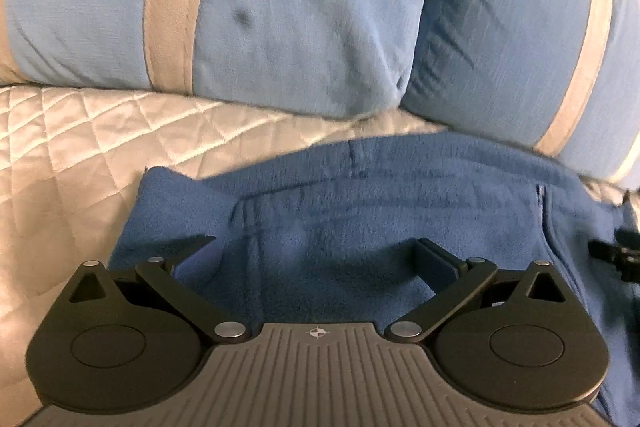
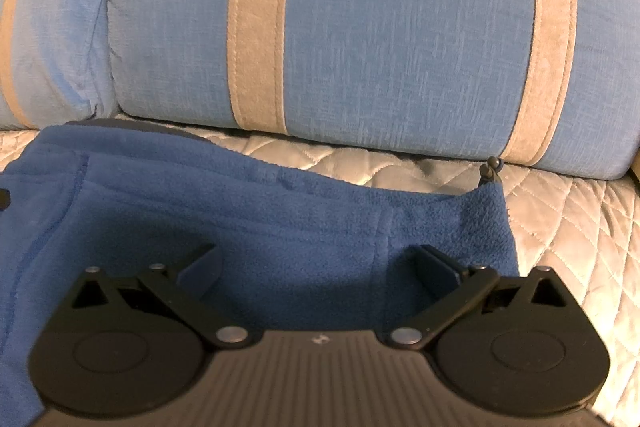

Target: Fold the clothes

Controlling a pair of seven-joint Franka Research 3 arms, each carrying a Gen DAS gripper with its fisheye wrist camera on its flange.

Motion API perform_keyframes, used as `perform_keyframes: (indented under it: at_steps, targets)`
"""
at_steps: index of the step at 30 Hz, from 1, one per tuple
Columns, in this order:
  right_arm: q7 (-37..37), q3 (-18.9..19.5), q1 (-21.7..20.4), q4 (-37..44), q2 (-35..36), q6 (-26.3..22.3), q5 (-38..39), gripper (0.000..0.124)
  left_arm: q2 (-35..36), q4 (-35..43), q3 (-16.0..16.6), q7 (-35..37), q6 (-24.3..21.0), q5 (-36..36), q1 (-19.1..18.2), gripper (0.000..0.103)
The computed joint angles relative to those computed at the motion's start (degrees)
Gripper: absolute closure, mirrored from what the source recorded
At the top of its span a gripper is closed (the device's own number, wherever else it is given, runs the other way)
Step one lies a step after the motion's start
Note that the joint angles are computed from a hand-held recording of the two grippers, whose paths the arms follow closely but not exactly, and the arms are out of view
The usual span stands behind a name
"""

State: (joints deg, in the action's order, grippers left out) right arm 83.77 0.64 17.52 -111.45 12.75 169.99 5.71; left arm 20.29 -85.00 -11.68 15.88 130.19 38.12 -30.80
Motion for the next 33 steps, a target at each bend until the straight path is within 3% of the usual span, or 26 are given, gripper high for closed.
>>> perform_keyframes:
  at_steps: [2,5,6,11,13,16,20,27,33]
  targets:
    - [-1.82,-0.62,0.14,-0.84,-1.63,-0.95,-2.55,0.022,-2.22,-1.56,-0.74,2.19,-0.6,-2.06,0.79,0.0]
    - [2.47,-4.74,2.21,-3.87,-5.24,0.09,-13.56,0.022,-7.36,-5.99,-1.58,2.66,-0.59,-3.51,1.86,0.0]
    - [1.69,-4.13,1.03,-4.58,-6.57,-0.38,-13.37,0.022,-9.22,-7.5,-1.94,2.64,-0.53,-4.45,2.45,0.0]
    - [-11.73,-0.39,-5.83,-4.73,-12.28,-8.7,6.62,0.022,-20.6,-18.0,-3.3,0.57,4.75,-9.01,6.5,0.0]
    - [-16.19,-1.0,-7.41,-2.67,-13.88,-16.53,12.63,0.022,-23.85,-19.98,-4.54,-0.25,3.38,-8.44,7.27,0.0]
    - [-20.6,-2.38,-9.63,2.29,-14.59,-30.47,16.9,0.022,-27.81,-20.39,-6.59,0.21,-2.97,-6.16,8.04,0.0]
    - [-22.61,-3.73,-12.38,6.57,-15.49,-41.07,19.09,0.022,-33.61,-22.44,-7.94,-0.8,-6.6,-7.26,8.93,0.0]
    - [-27.14,-5.02,-14.82,8.18,-20.01,-44.56,20.63,0.022,-40.62,-21.28,-9.17,2.16,-8.32,-8.31,11.12,0.0]
    - [-29.06,-7.02,-16.43,13.68,-21.31,-50.84,25.55,0.022,-42.85,-17.09,-10.77,6.16,-9.13,-8.65,12.43,0.0]
